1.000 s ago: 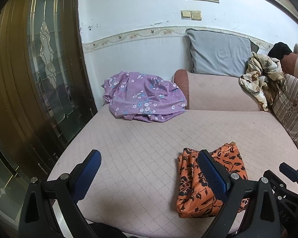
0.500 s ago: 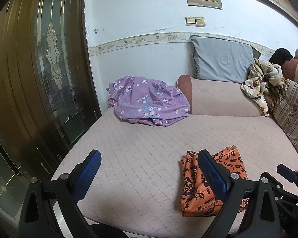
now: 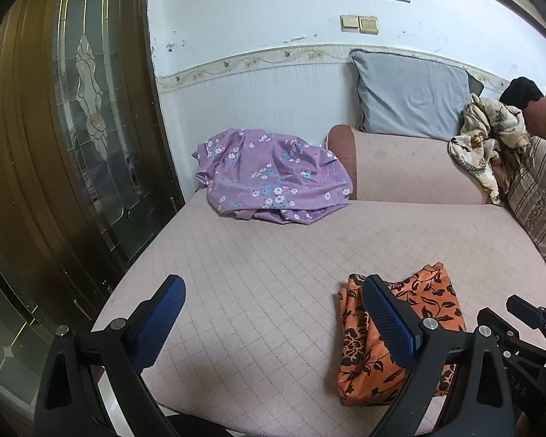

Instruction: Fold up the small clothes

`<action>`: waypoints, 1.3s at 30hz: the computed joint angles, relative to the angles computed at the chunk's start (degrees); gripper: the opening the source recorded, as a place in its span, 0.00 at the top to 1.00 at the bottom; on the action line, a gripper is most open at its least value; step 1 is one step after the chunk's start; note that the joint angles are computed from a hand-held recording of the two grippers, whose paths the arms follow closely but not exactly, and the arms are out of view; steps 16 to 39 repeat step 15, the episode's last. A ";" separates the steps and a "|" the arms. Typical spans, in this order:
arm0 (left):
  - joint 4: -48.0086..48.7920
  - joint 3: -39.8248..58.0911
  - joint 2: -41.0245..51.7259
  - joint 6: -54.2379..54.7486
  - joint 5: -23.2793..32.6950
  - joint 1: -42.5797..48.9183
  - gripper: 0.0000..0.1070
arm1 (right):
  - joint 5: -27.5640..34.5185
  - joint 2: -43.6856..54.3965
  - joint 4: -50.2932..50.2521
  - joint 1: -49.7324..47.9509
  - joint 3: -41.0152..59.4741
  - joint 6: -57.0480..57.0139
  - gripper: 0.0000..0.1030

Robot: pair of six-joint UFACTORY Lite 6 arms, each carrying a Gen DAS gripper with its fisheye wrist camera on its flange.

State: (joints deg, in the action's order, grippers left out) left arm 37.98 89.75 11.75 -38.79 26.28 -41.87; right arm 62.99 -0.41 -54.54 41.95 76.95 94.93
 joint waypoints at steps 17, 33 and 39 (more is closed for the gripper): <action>-11.32 11.25 12.94 10.55 1.02 1.52 0.09 | -6.33 0.10 1.16 -6.35 -3.12 -0.56 0.46; -11.32 11.25 12.94 10.55 1.02 1.52 0.09 | -6.33 0.10 1.16 -6.35 -3.12 -0.56 0.46; -11.32 11.25 12.94 10.55 1.02 1.52 0.09 | -6.33 0.10 1.16 -6.35 -3.12 -0.56 0.46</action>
